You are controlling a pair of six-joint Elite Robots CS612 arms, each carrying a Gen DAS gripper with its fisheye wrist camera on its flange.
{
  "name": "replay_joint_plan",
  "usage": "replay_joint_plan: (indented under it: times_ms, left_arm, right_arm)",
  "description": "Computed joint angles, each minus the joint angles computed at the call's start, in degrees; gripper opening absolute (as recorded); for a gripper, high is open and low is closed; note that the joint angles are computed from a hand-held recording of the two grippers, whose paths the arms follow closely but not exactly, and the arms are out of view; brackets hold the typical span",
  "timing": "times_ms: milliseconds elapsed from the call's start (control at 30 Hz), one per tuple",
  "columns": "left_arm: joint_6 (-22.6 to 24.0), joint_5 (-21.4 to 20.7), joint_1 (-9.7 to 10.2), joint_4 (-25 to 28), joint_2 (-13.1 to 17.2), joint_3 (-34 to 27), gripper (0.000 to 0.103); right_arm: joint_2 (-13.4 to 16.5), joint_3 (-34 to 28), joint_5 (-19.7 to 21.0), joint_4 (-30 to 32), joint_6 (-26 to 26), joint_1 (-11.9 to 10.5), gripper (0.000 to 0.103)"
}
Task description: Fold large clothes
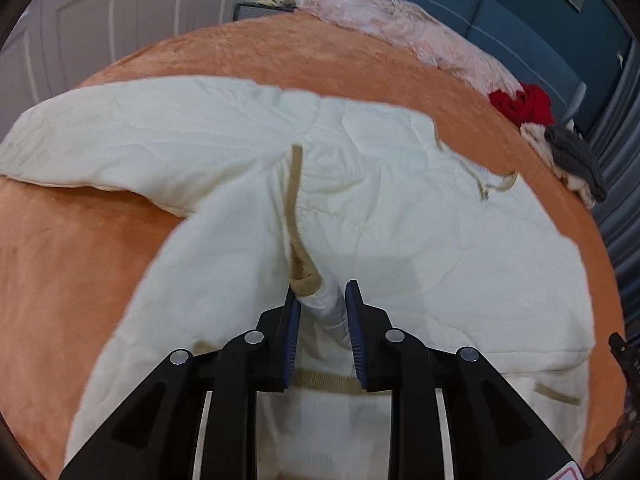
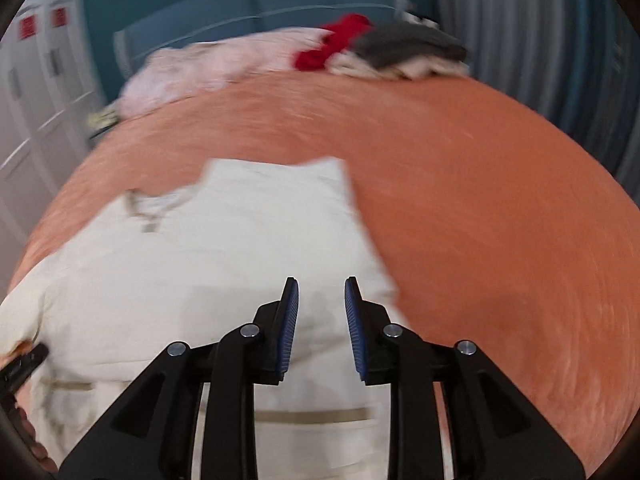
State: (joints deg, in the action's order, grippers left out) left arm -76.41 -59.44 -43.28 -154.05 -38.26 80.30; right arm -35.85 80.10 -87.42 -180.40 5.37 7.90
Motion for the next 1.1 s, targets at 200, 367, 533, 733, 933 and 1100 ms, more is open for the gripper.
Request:
replay_joint_plan:
  times_ms: [200, 367, 533, 733, 933, 1100]
  left_arm:
    - [2.08, 3.77, -0.94, 2.79, -1.37, -1.82, 0.025]
    - [6.83, -2.26, 0.68, 5.92, 3.53, -8.87, 0.025]
    - [7.45, -0.60, 0.45, 5.14, 6.71, -10.41, 0.026]
    - [8.58, 2.96, -0.18, 1.79, 7.64, -9.82, 0.027]
    - [9.21, 5.43, -0.62, 4.90, 8.38, -11.47, 0.027]
    - [8.97, 0.35, 0.23, 0.84, 6.19, -8.70, 0.028]
  right_arm:
    - [2.17, -4.73, 7.78, 5.78, -7.24, 3.16, 0.024]
    - [5.48, -9.46, 9.37, 13.78, -7.59, 4.59, 0.024]
    - [7.33, -10.12, 9.85, 12.20, -7.24, 4.59, 0.024]
    - [7.86, -8.72, 8.55, 7.18, -7.62, 5.09, 0.024]
    - [8.31, -8.83, 6.86, 5.03, -8.41, 5.50, 0.024]
    - [7.94, -8.77, 6.97, 5.64, -8.12, 5.44, 0.025]
